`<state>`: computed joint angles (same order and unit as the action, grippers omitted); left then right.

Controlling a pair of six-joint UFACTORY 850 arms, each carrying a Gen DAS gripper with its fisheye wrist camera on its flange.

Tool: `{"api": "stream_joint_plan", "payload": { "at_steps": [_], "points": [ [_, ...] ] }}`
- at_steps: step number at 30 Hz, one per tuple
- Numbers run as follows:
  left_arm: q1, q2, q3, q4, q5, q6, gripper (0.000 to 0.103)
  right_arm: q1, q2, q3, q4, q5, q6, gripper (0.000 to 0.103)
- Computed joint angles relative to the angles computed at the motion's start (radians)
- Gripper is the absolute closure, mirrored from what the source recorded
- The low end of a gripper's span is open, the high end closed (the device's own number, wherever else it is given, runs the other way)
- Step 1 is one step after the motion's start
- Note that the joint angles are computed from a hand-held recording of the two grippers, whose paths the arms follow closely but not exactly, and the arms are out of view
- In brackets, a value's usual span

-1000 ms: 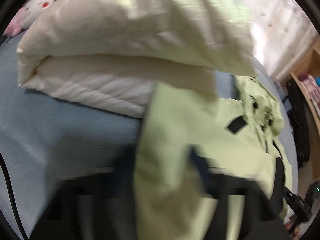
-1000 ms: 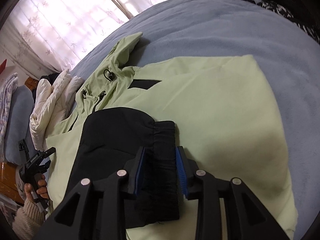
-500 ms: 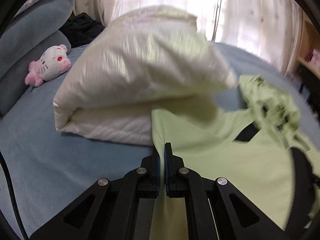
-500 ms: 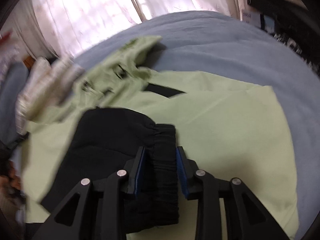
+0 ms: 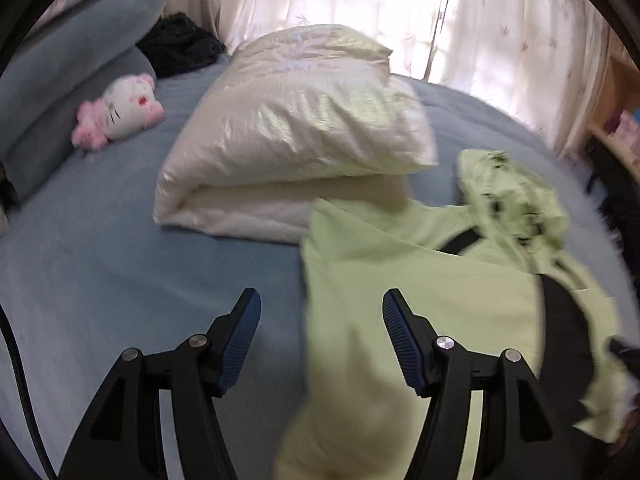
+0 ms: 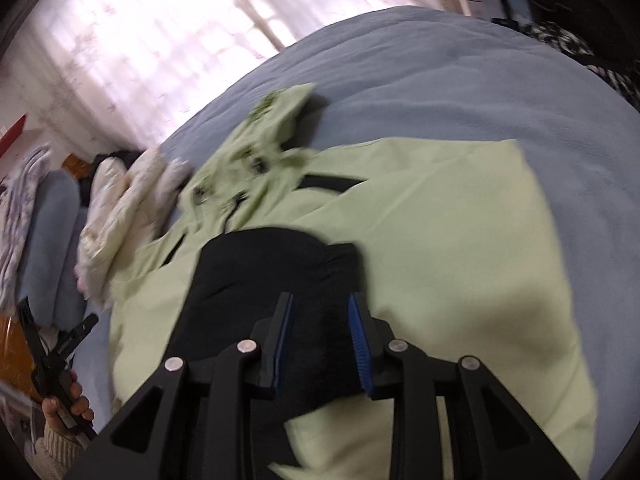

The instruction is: Fold large clothes

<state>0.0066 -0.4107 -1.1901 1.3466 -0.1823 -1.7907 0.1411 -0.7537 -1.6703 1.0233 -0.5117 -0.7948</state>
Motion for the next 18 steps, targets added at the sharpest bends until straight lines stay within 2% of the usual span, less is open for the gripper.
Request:
{"api": "stream_joint_plan", "payload": {
  "at_steps": [2,6,8,10,12,14,15,16,18],
  "points": [
    [-0.014,0.027,0.033,-0.054,0.047,0.03,0.041,0.035,0.013,0.021,0.015,-0.012,-0.054,0.075],
    [-0.071,0.025,0.065,-0.296,0.1,0.252,0.041,0.105,0.032,0.058,0.053,-0.026,-0.159,0.075],
    [-0.1,-0.004,0.059,-0.381,0.084,0.334,0.041,0.141,0.029,0.067,0.074,-0.023,-0.21,0.075],
    [-0.127,-0.048,0.034,-0.451,0.025,0.392,0.041,0.162,0.016,0.062,0.051,-0.018,-0.199,0.075],
    [-0.137,-0.079,0.018,-0.388,-0.022,0.337,0.041,0.175,-0.012,0.038,-0.041,-0.011,-0.114,0.075],
    [-0.126,-0.085,0.02,-0.309,-0.025,0.264,0.041,0.166,-0.022,0.034,-0.075,0.016,-0.095,0.078],
    [-0.113,-0.082,0.024,-0.319,-0.01,0.27,0.041,0.159,-0.016,0.041,-0.104,0.044,-0.07,0.078],
    [-0.099,-0.078,0.027,-0.344,0.002,0.29,0.041,0.152,-0.008,0.052,-0.176,0.108,-0.003,0.078],
    [-0.079,-0.077,0.025,-0.322,-0.006,0.268,0.041,0.117,-0.004,0.056,-0.253,0.171,0.096,0.078]
  ]
}}
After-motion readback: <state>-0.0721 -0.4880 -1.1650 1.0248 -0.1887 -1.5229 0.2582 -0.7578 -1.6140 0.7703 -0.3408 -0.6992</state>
